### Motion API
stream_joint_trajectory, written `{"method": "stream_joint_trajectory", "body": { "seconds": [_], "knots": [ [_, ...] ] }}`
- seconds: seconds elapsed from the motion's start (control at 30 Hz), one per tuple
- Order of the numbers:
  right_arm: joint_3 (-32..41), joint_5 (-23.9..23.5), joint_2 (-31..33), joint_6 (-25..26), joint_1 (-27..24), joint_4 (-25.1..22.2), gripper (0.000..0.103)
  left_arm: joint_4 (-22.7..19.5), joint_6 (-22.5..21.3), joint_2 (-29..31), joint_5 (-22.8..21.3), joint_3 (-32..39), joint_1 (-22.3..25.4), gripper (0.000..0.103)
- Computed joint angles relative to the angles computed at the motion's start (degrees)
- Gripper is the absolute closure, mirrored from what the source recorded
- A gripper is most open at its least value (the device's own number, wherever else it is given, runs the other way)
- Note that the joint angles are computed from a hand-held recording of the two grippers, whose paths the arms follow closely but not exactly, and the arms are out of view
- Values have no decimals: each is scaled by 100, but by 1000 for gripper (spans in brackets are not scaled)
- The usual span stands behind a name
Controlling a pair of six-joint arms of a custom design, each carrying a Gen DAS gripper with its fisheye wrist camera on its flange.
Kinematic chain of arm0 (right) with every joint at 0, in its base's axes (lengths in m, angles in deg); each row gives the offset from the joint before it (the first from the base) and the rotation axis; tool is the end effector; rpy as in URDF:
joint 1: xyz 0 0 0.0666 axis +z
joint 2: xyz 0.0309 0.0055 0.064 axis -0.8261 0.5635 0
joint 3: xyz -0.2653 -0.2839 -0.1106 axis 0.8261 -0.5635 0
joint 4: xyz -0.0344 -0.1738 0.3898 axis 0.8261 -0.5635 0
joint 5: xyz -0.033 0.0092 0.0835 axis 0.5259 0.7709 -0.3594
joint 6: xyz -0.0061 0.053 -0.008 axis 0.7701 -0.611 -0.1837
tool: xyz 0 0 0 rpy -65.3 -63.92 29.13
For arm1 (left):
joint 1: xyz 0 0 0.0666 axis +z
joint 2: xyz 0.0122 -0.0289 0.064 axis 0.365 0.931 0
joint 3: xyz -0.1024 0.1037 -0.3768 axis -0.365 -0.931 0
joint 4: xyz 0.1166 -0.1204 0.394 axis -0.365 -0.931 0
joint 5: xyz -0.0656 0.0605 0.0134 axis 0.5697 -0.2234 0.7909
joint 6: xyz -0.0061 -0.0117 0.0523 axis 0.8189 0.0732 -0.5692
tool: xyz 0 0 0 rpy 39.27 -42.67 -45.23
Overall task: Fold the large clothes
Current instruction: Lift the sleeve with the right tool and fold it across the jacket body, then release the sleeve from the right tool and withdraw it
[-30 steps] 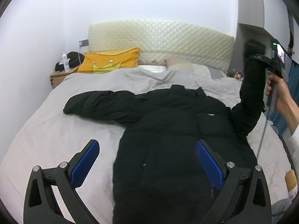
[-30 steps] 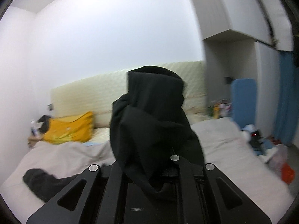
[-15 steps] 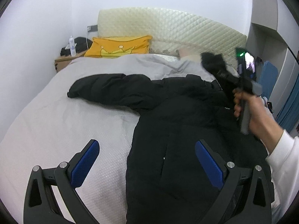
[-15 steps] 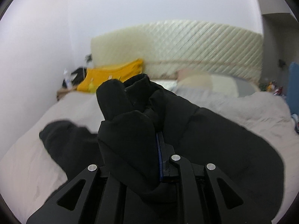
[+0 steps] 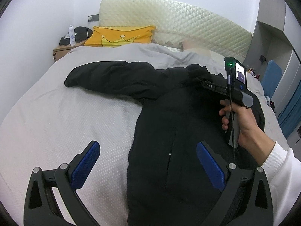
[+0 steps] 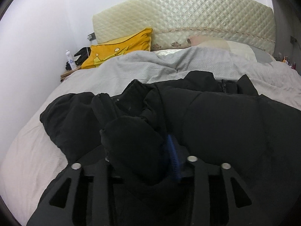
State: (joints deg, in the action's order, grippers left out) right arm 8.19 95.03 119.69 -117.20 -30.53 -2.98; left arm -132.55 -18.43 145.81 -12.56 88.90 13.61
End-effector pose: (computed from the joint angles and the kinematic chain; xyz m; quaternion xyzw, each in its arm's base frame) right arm 0.5601 0.2518 0.4504 0.0903 0.9134 0.0555 0.3931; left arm 0.4031 -0.0613 0.5242 0.0901 0.9242 -0.0980 0.3579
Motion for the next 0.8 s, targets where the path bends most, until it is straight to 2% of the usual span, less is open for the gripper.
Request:
{"method": "stream_joint_trajectory", "body": {
  "seconds": [0.1, 0.17, 0.23, 0.57, 0.8],
  "knots": [
    [22, -158, -139, -108, 22, -115, 56, -31, 21, 15, -9, 92, -77, 1],
    [78, -164, -240, -127, 36, -247, 43, -44, 47, -19, -69, 144, -171, 1],
    [-25, -100, -483, -85, 78, -155, 31, -41, 87, -79, -140, 190, -295, 1],
    [207, 517, -1421, 120, 277, -683, 30, -64, 438, -299, -448, 565, -1001, 1],
    [235, 1147, -2038, 197, 517, -1167, 30, -53, 585, -471, -723, 715, -1525, 1]
  ]
}}
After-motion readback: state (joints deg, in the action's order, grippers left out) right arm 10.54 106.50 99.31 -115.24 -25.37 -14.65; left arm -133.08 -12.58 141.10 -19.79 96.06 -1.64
